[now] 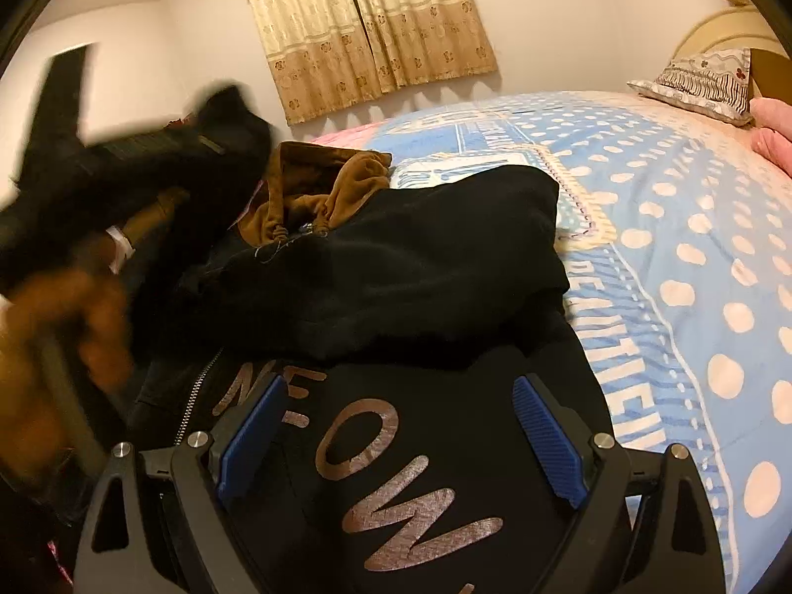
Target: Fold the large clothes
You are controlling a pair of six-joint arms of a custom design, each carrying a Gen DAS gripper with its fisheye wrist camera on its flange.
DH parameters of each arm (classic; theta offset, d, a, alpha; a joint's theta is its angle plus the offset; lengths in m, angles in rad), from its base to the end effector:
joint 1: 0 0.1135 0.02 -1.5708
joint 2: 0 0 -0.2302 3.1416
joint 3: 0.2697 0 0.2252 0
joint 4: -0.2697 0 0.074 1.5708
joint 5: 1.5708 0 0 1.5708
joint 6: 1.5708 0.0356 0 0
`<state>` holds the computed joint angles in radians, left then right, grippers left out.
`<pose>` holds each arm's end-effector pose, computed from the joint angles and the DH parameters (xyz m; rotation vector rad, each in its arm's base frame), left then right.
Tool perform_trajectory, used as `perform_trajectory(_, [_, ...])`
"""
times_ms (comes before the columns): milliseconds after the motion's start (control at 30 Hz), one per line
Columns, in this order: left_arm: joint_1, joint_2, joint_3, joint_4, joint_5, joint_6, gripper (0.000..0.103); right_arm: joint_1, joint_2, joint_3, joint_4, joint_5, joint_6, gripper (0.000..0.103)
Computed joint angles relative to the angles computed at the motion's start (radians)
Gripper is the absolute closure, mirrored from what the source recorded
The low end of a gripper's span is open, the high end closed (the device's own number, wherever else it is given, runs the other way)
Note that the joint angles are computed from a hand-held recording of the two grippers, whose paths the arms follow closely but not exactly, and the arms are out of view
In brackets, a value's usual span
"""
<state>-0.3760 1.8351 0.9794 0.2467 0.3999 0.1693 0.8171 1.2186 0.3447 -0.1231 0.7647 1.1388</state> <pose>0.3254 -0.1434 0.1501 0.8036 2.0236 -0.5530 0.1412 0.1144 0.1179 0.6119 2.1363 0.0441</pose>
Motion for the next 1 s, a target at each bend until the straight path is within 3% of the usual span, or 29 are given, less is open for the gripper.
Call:
perform_trajectory(33, [-0.029,0.004,-0.004,-0.026,-0.030,0.031,0.079,0.003,-0.005,-0.006,0.005,0.004,0.001,0.010])
perform_trajectory(133, [-0.052,-0.056,-0.054,-0.077,-0.002,0.086,0.063,0.009,-0.040,-0.041,0.032,0.013,0.011,0.010])
perform_trajectory(200, [-0.054,-0.164,-0.145,-0.052,0.009,0.104,0.039,0.009,-0.067,-0.067,0.057,0.012,0.010,0.010])
perform_trajectory(267, [-0.015,-0.282,-0.219,-0.041,0.051,0.124,0.026,0.004,-0.082,-0.083,0.073,0.007,0.009,0.010])
perform_trajectory(367, [0.108,-0.384,-0.249,-0.079,0.094,0.189,0.015,0.008,-0.087,-0.093,0.087,0.009,0.009,0.010])
perform_trajectory(467, [0.236,-0.313,-0.204,-0.028,0.045,0.254,0.013,0.017,-0.087,-0.099,0.101,0.018,0.016,0.010])
perform_trajectory(600, [0.369,-0.122,-0.082,0.058,-0.096,0.338,0.013,0.049,-0.117,-0.089,0.053,0.060,0.051,0.010])
perform_trajectory(700, [0.445,0.019,0.085,-0.095,-0.109,0.368,0.013,-0.013,-0.189,-0.041,-0.039,-0.041,0.032,0.010])
perform_trajectory(800, [0.472,0.099,0.162,-0.166,-0.110,0.367,0.009,-0.082,-0.209,0.062,-0.090,-0.117,-0.068,0.010])
perform_trajectory(867, [0.467,0.121,0.166,-0.165,-0.151,0.359,0.001,-0.179,-0.159,0.153,-0.082,-0.210,-0.156,0.010])
perform_trajectory(1000, [0.471,0.140,0.183,-0.173,-0.157,0.340,0.000,-0.335,0.050,0.313,-0.042,-0.334,-0.297,0.010])
